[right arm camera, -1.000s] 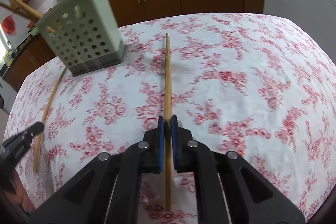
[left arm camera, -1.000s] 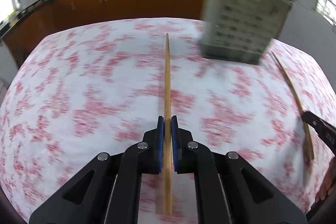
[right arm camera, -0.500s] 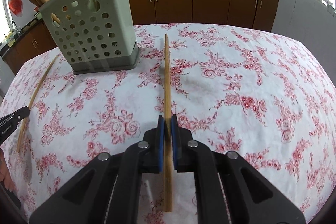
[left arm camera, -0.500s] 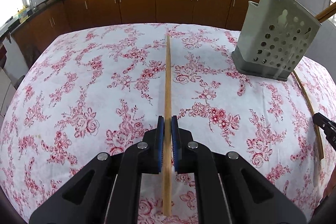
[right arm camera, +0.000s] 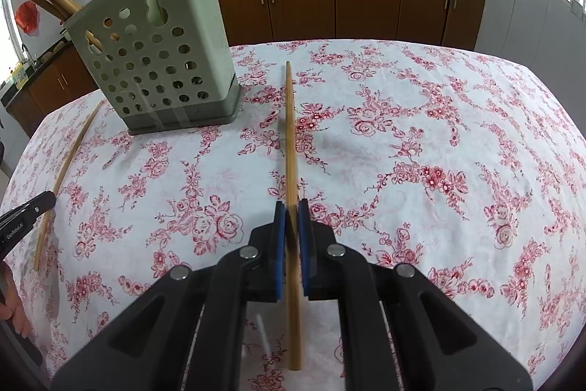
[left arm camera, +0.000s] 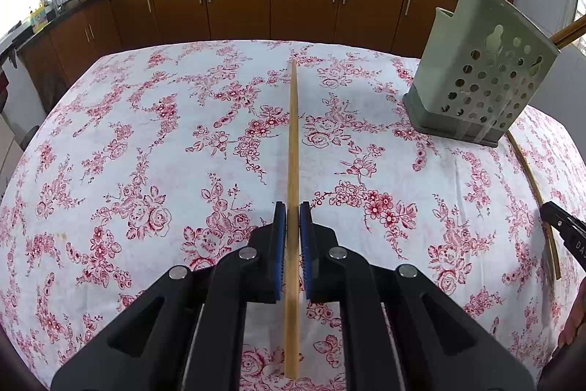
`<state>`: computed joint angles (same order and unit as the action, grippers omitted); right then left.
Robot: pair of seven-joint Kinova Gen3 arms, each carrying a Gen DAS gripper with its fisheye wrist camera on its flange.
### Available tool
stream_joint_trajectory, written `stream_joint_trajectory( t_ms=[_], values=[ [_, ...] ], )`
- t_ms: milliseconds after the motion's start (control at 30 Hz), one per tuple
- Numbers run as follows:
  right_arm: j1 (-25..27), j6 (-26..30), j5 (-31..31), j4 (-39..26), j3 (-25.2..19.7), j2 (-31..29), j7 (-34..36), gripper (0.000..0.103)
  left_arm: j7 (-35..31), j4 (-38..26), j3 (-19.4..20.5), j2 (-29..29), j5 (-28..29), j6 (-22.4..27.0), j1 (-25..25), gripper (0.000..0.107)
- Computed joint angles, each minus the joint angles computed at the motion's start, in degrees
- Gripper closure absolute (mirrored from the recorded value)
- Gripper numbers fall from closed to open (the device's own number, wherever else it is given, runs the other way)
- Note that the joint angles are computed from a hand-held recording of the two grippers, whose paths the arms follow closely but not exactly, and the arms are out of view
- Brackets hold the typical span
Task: Organize utensils
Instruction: 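Lift both held chopsticks upright and bring them over the green holder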
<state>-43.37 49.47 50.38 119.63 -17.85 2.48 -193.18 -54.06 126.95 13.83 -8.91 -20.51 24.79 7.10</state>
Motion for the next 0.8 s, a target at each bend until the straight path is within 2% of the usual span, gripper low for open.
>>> stream_joint_trajectory(
  t_ms=[800],
  values=[
    [-0.1, 0.0, -0.1, -0.3, 0.1, 0.2, -0.1, 0.095, -0.8, 0.0, -0.3, -0.2, 1.2, -0.1, 0.2, 0.097]
  ],
)
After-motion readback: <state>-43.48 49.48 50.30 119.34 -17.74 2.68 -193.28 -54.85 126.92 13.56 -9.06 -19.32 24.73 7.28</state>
